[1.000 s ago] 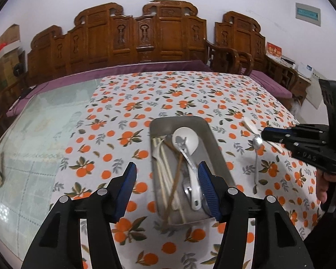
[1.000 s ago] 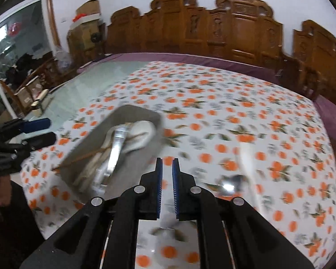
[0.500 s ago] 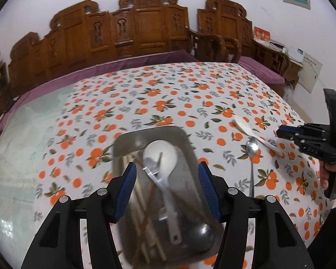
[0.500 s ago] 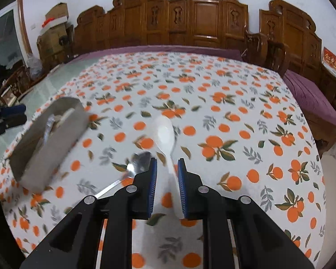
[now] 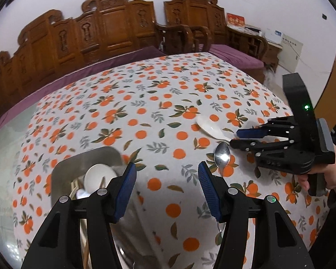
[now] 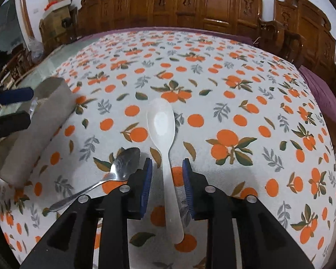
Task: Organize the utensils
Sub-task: 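Grasp a white plastic spoon with the right gripper while the left gripper grasps a steel spoon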
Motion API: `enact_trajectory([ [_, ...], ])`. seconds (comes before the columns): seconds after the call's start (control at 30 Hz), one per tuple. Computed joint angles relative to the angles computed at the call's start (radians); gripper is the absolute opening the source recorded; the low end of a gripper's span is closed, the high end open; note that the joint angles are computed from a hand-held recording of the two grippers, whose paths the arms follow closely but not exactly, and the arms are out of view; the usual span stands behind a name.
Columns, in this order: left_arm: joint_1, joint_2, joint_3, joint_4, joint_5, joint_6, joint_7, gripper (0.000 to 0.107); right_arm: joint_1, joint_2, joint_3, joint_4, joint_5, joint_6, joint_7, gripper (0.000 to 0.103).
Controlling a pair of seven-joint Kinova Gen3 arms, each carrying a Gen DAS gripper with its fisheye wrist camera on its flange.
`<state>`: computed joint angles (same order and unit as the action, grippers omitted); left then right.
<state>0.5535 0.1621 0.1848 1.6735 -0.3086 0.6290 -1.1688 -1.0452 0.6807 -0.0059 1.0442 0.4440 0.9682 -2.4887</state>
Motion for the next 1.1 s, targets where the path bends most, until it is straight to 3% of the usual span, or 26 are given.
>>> enact_trajectory([
  [0.07,-0.021,0.021,0.015,-0.024,0.049,0.011,-0.060,0.055,-0.005,0.011,0.002,-0.016,0.006,0.021,0.016,0.028],
  [0.13,-0.025,0.047,0.023,-0.054,0.083,0.030,-0.109,0.055,-0.011,0.016,0.007,-0.026,0.015,0.045,0.026,0.010],
  [0.17,-0.016,0.056,0.019,-0.065,0.081,0.036,-0.113,0.055,-0.007,0.010,0.005,-0.018,0.010,0.044,0.024,0.009],
  [0.4,-0.002,0.136,0.028,-0.156,0.160,0.069,-0.220,0.055,-0.004,-0.047,0.011,0.077,0.029,0.006,-0.046,0.009],
  [0.57,0.009,0.215,0.025,-0.252,0.209,0.145,-0.276,0.055,0.002,-0.087,0.015,0.145,0.062,-0.035,-0.125,0.009],
  [0.83,0.072,0.311,-0.008,-0.378,0.198,0.262,-0.306,0.054,0.014,-0.110,-0.005,0.178,0.099,-0.065,-0.169,0.009],
  [1.1,0.066,0.349,-0.018,-0.414,0.242,0.296,-0.292,0.031,0.012,-0.119,-0.010,0.188,0.113,-0.078,-0.185,0.009],
])
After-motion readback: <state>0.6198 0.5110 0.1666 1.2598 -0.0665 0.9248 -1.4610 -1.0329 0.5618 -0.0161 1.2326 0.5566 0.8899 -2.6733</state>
